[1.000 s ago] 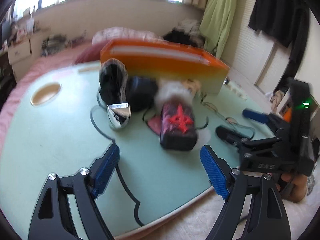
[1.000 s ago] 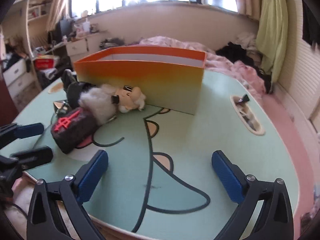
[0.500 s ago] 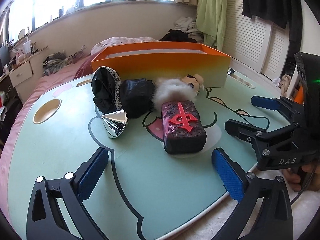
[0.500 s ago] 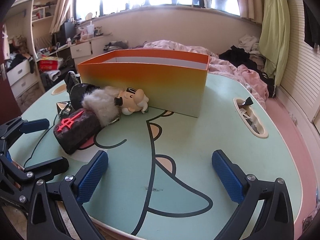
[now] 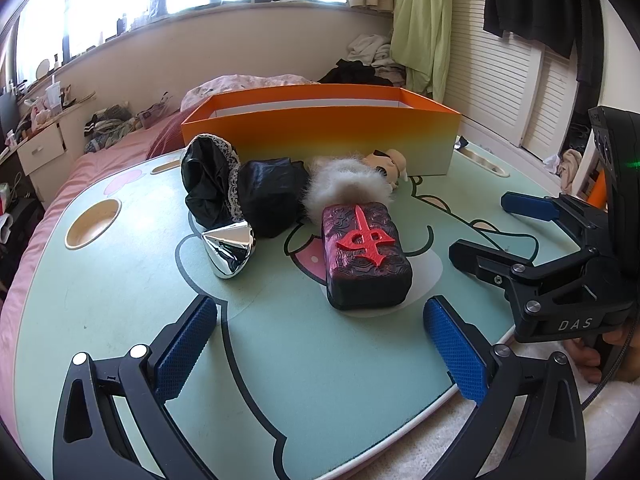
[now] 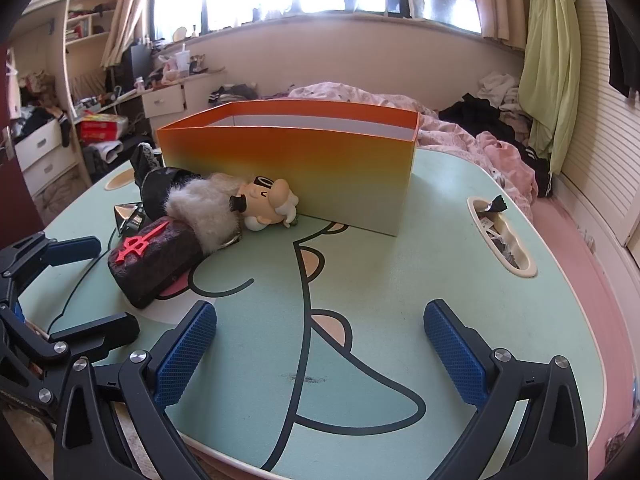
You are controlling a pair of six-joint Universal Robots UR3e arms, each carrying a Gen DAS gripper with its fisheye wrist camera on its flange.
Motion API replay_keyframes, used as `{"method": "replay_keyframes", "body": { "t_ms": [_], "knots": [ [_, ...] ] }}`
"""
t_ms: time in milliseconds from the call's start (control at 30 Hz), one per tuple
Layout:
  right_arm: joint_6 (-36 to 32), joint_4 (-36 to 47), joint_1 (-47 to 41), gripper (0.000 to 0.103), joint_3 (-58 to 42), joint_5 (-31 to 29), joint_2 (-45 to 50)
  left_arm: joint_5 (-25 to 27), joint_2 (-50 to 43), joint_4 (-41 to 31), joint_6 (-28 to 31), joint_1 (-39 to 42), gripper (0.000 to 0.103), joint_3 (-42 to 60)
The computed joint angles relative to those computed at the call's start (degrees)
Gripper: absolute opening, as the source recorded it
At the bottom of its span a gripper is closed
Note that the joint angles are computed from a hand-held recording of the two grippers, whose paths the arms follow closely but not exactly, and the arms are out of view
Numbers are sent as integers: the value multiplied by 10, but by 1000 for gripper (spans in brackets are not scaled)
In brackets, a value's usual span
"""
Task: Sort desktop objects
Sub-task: 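Withdraw both grippers from the orange box, then grasp the red-symbol black case with left gripper while right gripper grasps white pompom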
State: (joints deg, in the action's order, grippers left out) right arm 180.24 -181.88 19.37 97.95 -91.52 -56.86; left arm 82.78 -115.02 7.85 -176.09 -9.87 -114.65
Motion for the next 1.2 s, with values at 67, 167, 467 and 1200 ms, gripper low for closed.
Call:
{"method": "replay_keyframes", "body": {
  "t_ms": [67, 167, 467, 1200],
  "knots": [
    [0, 0, 0, 103, 0, 0, 0, 0, 0, 0, 0, 0, 103, 0],
    [0, -1, 0, 103, 1, 0, 0, -1, -2, 2, 0, -1, 103, 1],
    [0, -6, 0, 103, 5, 0, 0, 1, -2, 2, 0, -3, 103, 1],
    [-1, -12, -1, 103, 10, 1, 0, -5, 1, -59, 16, -26, 72, 85]
  ]
}}
